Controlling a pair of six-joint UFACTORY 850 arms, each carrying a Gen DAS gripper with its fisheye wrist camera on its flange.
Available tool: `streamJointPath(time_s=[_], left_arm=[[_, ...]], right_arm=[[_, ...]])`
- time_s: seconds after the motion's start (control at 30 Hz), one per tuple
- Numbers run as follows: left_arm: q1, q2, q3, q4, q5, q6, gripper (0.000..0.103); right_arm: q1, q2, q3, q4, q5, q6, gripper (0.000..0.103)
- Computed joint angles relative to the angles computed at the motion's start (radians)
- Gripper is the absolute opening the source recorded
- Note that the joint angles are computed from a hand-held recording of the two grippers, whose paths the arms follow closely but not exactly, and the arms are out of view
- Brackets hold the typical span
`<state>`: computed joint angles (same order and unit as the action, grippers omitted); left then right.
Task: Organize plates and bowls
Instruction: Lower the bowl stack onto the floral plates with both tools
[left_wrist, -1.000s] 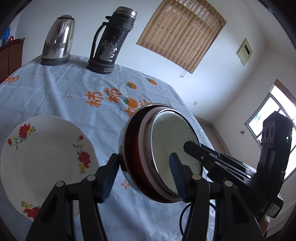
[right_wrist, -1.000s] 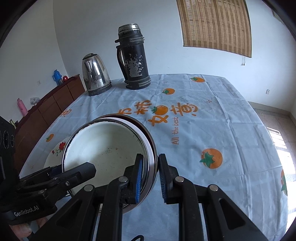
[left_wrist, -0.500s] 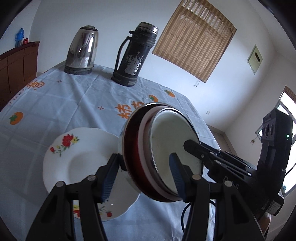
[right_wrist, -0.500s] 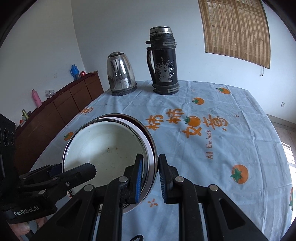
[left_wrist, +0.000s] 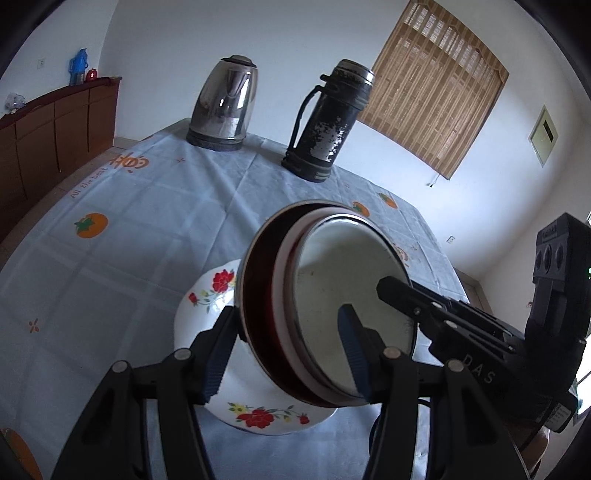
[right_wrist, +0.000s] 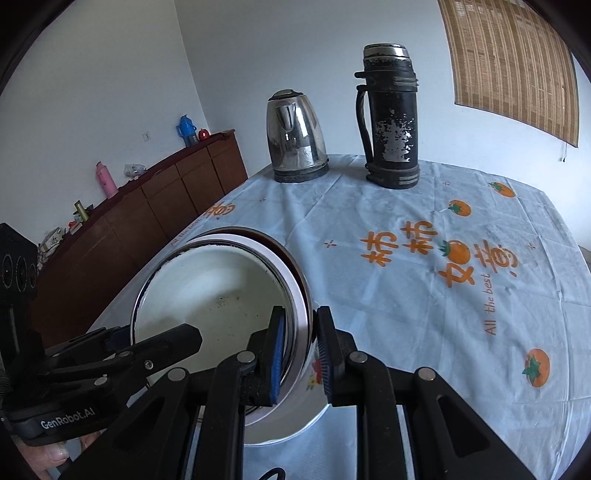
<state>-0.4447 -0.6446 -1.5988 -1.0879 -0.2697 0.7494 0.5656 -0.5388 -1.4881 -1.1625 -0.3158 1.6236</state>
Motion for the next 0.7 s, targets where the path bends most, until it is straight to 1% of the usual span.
streamJointPath(time_s=[0.07, 0.23, 0.33, 0.4, 0.5, 0.7], left_arm=[[0.006, -0.002, 0.002, 0.014, -0.003, -0.025, 0.054], [0.010, 0.008, 0.028, 0.061, 0.020, -0.079, 0.054], [0.008, 0.012, 0.034, 0.123, 0.038, -0.136, 0.054], [0.008, 0.010, 0.032, 0.163, 0.042, -0.175, 0.054], [0.007, 0.006, 0.029, 0.207, 0.045, -0.225, 0.054], [-0.004, 0.006, 0.023, 0.327, 0.058, -0.344, 0.054]], right_arm=[[0.003, -0.010, -0.013, 0.000, 0.011, -0.003, 0.019], [0.006, -0.035, -0.030, -0.001, 0.036, -0.005, 0.019], [0.001, -0.044, -0.027, -0.037, 0.072, 0.043, 0.019], [-0.002, -0.050, -0.030, -0.040, 0.085, 0.045, 0.019], [-0.004, -0.055, -0.034, -0.043, 0.093, 0.039, 0.019], [-0.009, -0.048, -0.019, -0.098, 0.107, 0.098, 0.019]])
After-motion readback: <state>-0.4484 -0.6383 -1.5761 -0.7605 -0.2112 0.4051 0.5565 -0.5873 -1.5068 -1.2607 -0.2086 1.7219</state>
